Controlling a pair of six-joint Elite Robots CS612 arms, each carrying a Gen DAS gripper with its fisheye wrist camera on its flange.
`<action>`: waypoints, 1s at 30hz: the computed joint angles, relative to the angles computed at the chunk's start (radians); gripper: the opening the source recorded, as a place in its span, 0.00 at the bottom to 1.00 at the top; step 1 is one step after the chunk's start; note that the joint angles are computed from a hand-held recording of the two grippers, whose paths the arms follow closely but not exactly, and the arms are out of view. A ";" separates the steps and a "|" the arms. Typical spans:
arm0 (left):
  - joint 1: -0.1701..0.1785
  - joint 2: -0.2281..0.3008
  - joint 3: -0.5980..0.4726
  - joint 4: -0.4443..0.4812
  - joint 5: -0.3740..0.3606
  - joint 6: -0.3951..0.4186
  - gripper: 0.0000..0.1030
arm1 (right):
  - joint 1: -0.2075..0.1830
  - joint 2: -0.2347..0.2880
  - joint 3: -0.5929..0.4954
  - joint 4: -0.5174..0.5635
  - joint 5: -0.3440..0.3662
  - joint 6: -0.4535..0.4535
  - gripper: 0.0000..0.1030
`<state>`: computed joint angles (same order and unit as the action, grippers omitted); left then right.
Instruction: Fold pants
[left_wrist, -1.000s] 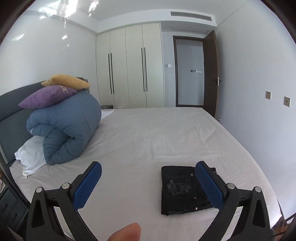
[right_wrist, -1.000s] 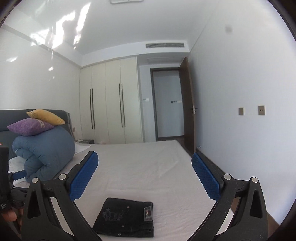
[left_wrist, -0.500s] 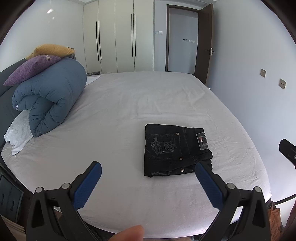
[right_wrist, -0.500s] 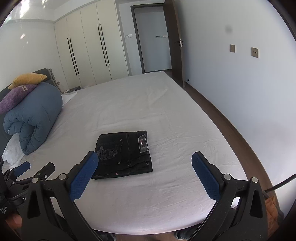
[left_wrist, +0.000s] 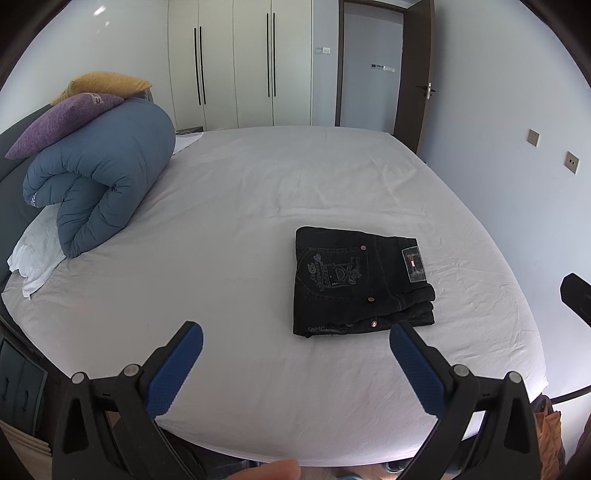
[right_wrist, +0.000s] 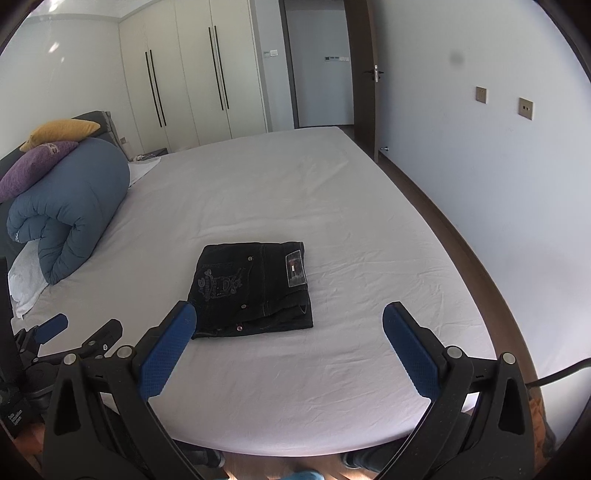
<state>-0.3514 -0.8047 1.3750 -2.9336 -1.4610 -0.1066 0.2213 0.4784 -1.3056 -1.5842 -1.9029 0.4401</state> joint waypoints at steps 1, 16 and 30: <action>0.000 0.000 0.000 0.001 0.001 -0.001 1.00 | 0.000 -0.002 0.003 -0.001 0.003 -0.003 1.00; 0.004 0.006 -0.010 0.020 -0.009 0.000 1.00 | 0.009 -0.016 0.032 0.014 0.014 -0.014 1.00; 0.005 0.008 -0.009 0.021 -0.013 0.004 1.00 | 0.006 -0.018 0.046 0.026 0.028 -0.009 1.00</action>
<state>-0.3462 -0.7967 1.3665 -2.9122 -1.4736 -0.1027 0.2269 0.4605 -1.2601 -1.5583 -1.8746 0.4313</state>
